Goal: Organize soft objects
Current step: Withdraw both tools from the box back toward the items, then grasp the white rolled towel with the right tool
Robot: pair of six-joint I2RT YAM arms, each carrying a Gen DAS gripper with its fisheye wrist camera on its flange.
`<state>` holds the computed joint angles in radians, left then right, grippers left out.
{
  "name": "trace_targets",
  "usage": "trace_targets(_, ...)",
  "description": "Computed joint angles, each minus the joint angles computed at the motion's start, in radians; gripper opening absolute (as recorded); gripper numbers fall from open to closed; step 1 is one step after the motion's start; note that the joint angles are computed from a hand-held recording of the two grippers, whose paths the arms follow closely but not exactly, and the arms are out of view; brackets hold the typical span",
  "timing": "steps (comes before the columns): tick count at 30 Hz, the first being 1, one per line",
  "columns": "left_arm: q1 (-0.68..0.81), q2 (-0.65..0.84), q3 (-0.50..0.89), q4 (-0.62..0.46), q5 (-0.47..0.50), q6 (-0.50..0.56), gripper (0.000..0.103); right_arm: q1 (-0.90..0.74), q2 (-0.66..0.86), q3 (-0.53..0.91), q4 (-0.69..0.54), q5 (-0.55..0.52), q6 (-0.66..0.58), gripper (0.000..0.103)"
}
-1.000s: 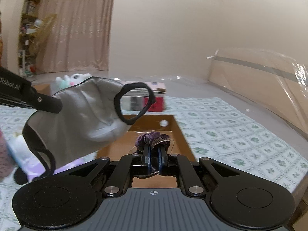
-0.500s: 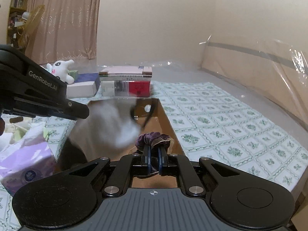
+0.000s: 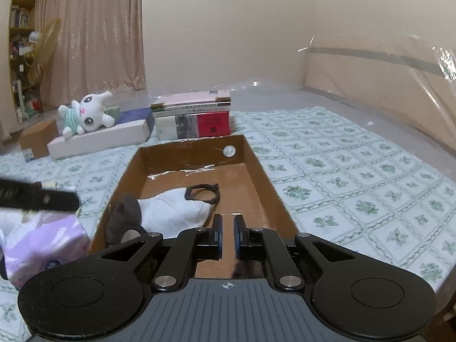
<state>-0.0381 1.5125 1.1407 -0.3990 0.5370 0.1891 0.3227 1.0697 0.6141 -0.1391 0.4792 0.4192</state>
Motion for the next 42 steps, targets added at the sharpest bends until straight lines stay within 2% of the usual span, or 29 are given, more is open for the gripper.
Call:
trace_targets(6,0.083,-0.081,-0.083,0.001,0.010,0.067,0.045,0.053,-0.055,-0.013,-0.054,0.029,0.044,0.009)
trace_targets(8,0.121,-0.109,-0.113,0.006,0.023,0.088,0.049,0.088,-0.073,-0.017,-0.083,0.045,0.071,0.010)
trace_targets(9,0.140,-0.120,-0.124,0.006,0.028,0.098,0.050,0.112,-0.079,-0.017,-0.099,0.059,0.088,0.014)
trace_targets(11,0.183,-0.140,-0.145,0.003,0.044,0.122,0.055,0.170,-0.092,-0.020,-0.125,0.090,0.120,0.032)
trace_targets(12,0.204,-0.149,-0.155,0.002,0.052,0.133,0.058,0.198,-0.098,-0.021,-0.134,0.105,0.138,0.051)
trace_targets(13,0.230,-0.158,-0.165,-0.002,0.061,0.143,0.062,0.227,-0.104,-0.024,-0.139,0.120,0.154,0.064)
trace_targets(14,0.251,-0.162,-0.171,-0.006,0.069,0.151,0.064,0.255,-0.109,-0.024,-0.144,0.134,0.166,0.067)
trace_targets(18,0.351,-0.183,-0.193,-0.029,0.084,0.198,0.071,0.371,-0.099,-0.004,-0.167,0.193,0.218,0.067)
trace_targets(20,0.410,-0.184,-0.198,-0.047,0.095,0.220,0.084,0.423,-0.083,0.010,-0.171,0.231,0.235,0.067)
trace_targets(26,0.565,-0.154,-0.178,-0.105,0.139,0.327,0.096,0.553,0.012,0.078,-0.184,0.316,0.250,0.068)
trace_targets(35,0.736,-0.099,-0.128,-0.139,0.191,0.453,0.098,0.632,0.147,0.184,-0.148,0.310,0.213,0.068)
trace_targets(42,0.801,-0.043,-0.072,-0.144,0.235,0.503,0.098,0.647,0.217,0.245,-0.131,0.283,0.161,0.068)
